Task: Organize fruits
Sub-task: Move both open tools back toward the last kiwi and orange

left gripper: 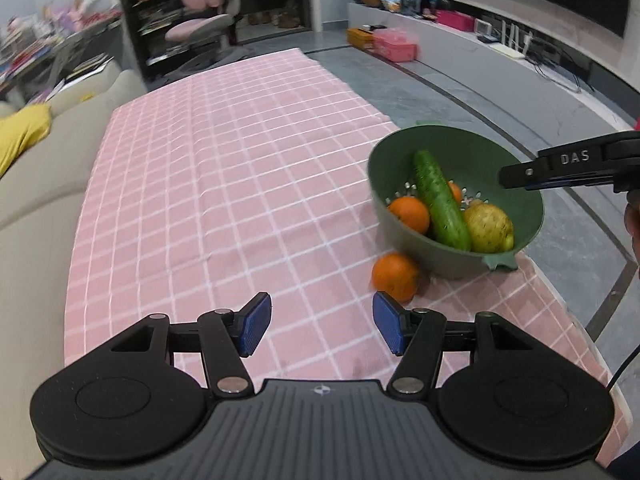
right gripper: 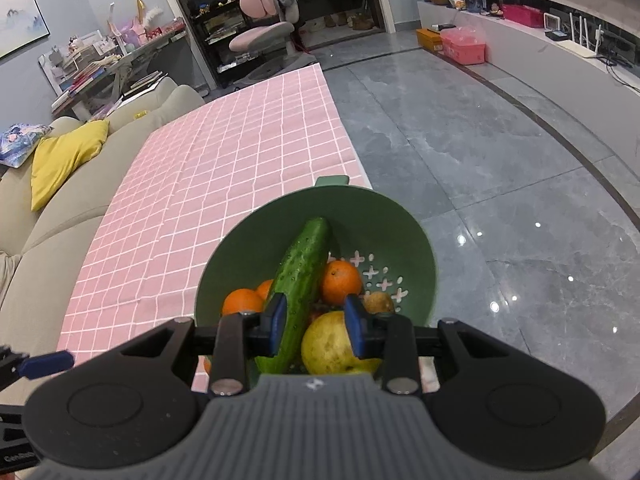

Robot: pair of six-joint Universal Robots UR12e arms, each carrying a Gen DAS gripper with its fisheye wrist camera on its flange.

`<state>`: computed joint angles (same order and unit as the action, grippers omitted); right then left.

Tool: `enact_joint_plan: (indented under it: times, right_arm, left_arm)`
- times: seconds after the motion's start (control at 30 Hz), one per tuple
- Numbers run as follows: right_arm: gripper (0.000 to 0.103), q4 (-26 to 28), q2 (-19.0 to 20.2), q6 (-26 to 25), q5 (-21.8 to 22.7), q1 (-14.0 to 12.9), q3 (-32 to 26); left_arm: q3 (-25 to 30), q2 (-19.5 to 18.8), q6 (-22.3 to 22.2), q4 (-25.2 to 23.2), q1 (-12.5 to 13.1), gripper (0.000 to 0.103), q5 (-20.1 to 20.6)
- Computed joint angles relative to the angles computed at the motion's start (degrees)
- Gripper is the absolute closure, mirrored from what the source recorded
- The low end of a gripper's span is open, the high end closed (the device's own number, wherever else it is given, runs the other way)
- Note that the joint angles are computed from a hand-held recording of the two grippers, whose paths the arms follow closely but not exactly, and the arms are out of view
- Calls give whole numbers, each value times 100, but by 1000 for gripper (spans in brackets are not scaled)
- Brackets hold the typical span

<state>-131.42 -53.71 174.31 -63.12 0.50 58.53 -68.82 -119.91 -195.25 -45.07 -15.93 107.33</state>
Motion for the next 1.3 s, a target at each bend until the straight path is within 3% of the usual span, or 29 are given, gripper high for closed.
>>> enact_joint_plan:
  times: [0.33, 0.53, 0.7, 0.87, 1.0, 1.3]
  right_arm:
    - [71, -392, -443, -111, -78, -59, 712]
    - [68, -706, -659, -400, -84, -14, 1114]
    - [68, -762, -834, -601, 20, 62, 1423]
    - [66, -876, -885, -928, -27, 185, 1591]
    - [66, -835, -840, -890, -131, 255, 1575]
    - [66, -784, -755, -796, -249, 364, 1544]
  left_arm:
    - [-1140, 657, -924, 608, 39, 33, 73]
    - [-1428, 795, -1059, 525, 14, 34, 103]
    - [-1576, 862, -1060, 1019, 16, 34, 46]
    - [-1563, 760, -667, 1106, -24, 34, 28]
    - [-1595, 722, -456, 1191, -26, 34, -58]
    - [-1588, 635, -565, 1505, 37, 34, -353]
